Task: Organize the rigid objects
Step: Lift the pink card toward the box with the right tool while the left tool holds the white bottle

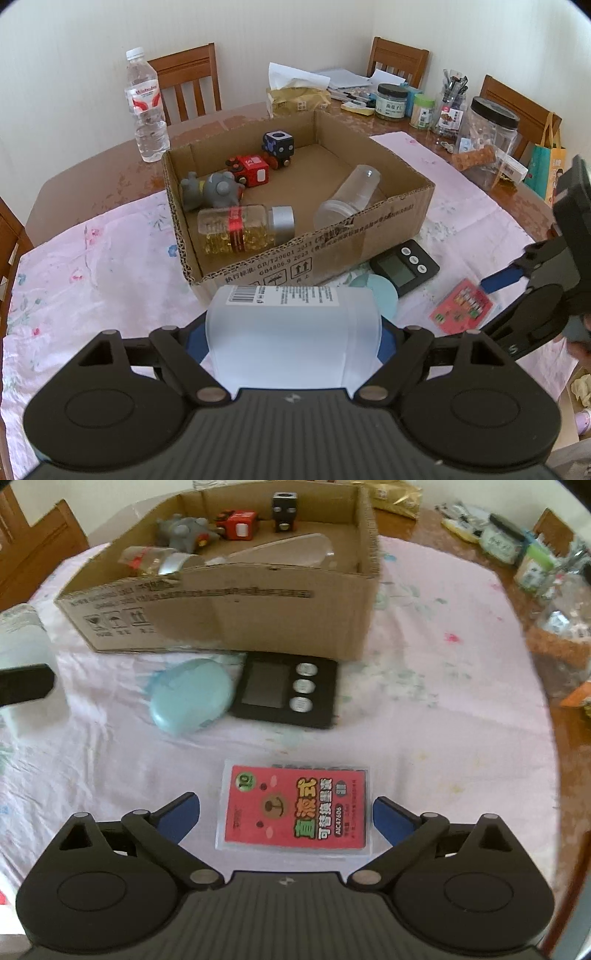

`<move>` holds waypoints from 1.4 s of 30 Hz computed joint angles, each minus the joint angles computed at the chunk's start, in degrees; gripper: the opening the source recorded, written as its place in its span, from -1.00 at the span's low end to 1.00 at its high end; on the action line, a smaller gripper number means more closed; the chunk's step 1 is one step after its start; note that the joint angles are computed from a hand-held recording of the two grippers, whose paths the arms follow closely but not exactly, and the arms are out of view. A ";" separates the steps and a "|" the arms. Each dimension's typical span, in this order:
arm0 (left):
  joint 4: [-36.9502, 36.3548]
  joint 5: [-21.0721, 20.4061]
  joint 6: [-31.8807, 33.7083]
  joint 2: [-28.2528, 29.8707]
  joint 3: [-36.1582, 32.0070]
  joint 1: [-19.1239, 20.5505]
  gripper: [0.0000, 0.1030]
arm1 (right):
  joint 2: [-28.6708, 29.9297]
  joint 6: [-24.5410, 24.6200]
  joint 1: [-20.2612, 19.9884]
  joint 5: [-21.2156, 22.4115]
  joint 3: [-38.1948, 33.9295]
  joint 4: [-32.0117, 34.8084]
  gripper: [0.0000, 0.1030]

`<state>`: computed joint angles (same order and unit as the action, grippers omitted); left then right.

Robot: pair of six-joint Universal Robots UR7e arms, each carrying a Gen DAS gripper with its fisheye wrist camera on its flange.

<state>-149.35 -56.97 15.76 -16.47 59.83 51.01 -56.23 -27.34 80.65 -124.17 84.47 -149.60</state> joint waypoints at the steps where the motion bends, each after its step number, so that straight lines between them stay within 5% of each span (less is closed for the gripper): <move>1: -0.10 0.01 0.12 0.00 0.04 -0.04 0.61 | 0.09 0.42 -0.09 0.64 -0.07 0.30 0.94; 12: 0.09 -0.48 0.97 -0.33 0.15 0.06 0.61 | 1.28 -2.19 1.12 -3.02 1.12 -4.12 0.81; 28: 4.62 -3.15 2.77 -1.78 -0.82 0.00 0.61 | -2.04 -6.10 2.70 2.47 -3.15 1.31 0.81; 36: 3.38 -1.78 1.53 -3.10 0.66 -0.46 0.61 | 5.01 -13.83 4.08 7.44 -17.23 0.26 0.82; 42: 1.49 1.78 -0.78 -3.86 1.94 -0.93 0.61 | 16.07 -16.34 3.73 8.74 -35.64 7.43 0.82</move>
